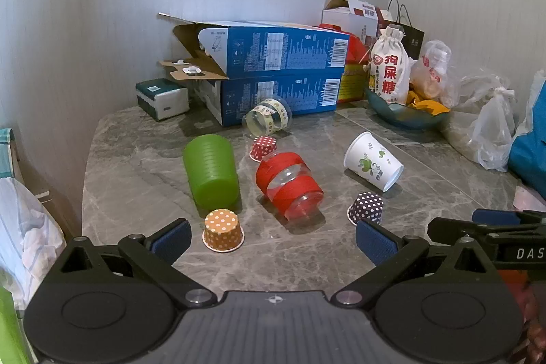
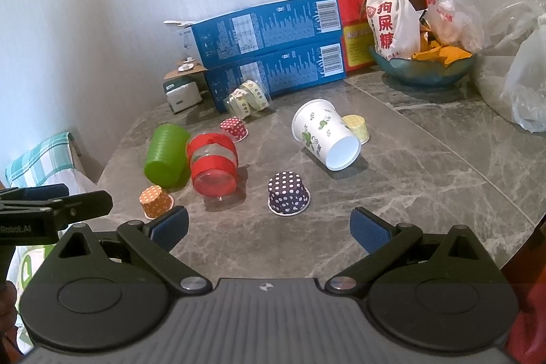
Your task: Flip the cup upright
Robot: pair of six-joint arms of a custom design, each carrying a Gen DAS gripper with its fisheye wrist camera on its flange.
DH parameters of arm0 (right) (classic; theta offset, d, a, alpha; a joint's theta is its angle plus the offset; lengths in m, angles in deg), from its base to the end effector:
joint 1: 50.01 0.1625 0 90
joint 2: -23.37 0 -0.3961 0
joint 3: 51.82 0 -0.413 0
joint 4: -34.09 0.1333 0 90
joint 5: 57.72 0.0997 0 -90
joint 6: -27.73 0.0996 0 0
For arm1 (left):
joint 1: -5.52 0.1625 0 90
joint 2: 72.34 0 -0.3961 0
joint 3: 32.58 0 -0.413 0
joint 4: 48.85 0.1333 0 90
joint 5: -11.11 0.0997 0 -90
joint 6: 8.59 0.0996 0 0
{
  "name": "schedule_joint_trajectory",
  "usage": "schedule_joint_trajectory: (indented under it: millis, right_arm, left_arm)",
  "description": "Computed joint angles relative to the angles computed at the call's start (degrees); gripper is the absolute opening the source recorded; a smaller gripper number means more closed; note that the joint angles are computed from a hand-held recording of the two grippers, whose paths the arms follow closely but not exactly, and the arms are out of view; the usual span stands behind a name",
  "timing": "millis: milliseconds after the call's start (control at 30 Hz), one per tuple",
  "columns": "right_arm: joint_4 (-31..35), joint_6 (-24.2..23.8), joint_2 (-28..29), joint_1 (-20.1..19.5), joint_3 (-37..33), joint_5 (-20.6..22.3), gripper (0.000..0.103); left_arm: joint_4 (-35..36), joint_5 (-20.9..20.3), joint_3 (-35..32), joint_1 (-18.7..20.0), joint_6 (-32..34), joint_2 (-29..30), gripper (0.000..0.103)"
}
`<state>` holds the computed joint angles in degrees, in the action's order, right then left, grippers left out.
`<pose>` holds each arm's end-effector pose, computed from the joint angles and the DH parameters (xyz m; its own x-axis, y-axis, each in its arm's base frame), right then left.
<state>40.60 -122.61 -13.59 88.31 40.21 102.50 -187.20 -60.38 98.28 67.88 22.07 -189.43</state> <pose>0.3858 -0.2905 -0.0150 -0.8113 0.3286 0.4836 -0.2939 0.4859 -0.8231 -0.0193 -0.3923 0.3957 -0.5997 0.6131 -0.5143 0.7996 0.4845 -0.3549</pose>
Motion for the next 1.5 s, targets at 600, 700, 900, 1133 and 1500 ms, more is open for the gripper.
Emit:
schedule_joint_trajectory:
  millis: [600, 700, 900, 1133, 1500]
  right_arm:
    - [-2.07, -0.18, -1.41, 0.48, 2.40, -0.47, 0.102]
    - [-2.43, 0.11, -1.70, 0.55, 2.96, -0.53, 0.102]
    - [-2.51, 0.60, -2.19, 0.75, 3.55, -1.03, 0.102]
    - [-1.84, 1.24, -2.03, 0.76, 3.25, -1.37, 0.102]
    - [1.07, 2.67, -0.47, 0.21, 1.19, -2.13, 0.102]
  left_arm:
    - [1.48, 0.73, 0.64, -1.66, -0.85, -1.54, 0.103]
    - [1.77, 0.45, 0.40, -1.51, -0.89, -1.65, 0.103]
    - [1.99, 0.60, 0.72, -2.01, -1.02, -2.11, 0.103]
    - [2.05, 0.17, 0.49, -1.67, -1.14, -1.98, 0.103]
    - [1.95, -1.51, -0.75, 0.57, -0.57, -0.27, 0.103]
